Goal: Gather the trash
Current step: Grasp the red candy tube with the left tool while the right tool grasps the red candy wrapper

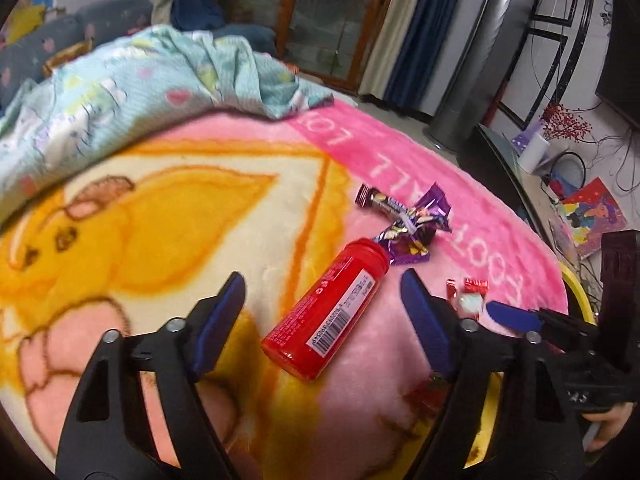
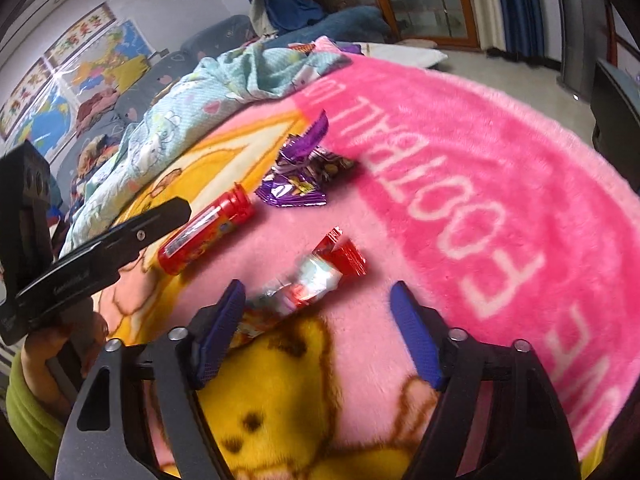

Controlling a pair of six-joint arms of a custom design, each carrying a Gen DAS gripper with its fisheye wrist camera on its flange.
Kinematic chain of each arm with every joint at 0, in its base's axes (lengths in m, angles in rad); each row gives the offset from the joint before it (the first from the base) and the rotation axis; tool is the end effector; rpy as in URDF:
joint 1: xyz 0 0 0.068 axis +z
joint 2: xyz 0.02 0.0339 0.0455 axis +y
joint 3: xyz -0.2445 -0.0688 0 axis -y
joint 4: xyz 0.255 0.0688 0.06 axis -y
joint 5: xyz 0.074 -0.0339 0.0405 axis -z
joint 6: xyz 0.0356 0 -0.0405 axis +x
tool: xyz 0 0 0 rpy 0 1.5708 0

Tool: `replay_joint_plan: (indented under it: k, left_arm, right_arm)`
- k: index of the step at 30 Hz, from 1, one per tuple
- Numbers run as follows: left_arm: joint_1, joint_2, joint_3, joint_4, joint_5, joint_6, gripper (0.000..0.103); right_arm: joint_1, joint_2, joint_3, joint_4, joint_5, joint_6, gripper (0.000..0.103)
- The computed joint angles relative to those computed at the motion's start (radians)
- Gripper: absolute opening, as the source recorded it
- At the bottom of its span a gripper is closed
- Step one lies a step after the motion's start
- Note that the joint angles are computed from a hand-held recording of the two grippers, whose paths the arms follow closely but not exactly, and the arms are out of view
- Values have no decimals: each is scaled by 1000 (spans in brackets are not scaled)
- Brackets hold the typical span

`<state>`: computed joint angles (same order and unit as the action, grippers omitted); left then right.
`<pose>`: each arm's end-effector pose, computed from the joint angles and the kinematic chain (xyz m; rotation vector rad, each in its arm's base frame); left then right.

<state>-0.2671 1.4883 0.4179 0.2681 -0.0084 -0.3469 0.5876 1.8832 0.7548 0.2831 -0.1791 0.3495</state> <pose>0.2422 -0.0660 0.0834 -0.0995 2.3895 -0.2827 0.2719 0.1887 0.0598 -0.3815 2.4720 0.6287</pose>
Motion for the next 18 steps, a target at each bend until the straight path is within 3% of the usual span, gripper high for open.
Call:
replay_joint_plan:
  k: [4, 7, 11, 14, 18]
  left_arm:
    - [20, 47, -9, 46, 78, -5, 58]
    - [-3, 78, -6, 52, 70, -16, 54]
    - [-40, 105, -5, 63, 28, -26, 46]
    - [-74, 103, 4, 37, -22, -34, 32]
    - [-95, 94, -5, 28, -55, -65, 27]
  right_arm:
    - [3, 15, 4, 25, 19, 1, 60]
    - [3, 25, 10, 35, 17, -6, 51]
    - [-13, 31, 4, 57, -55, -35, 24]
    - [0, 17, -18, 75, -46, -59, 18]
    - [0, -6, -53, 89, -55, -72, 14]
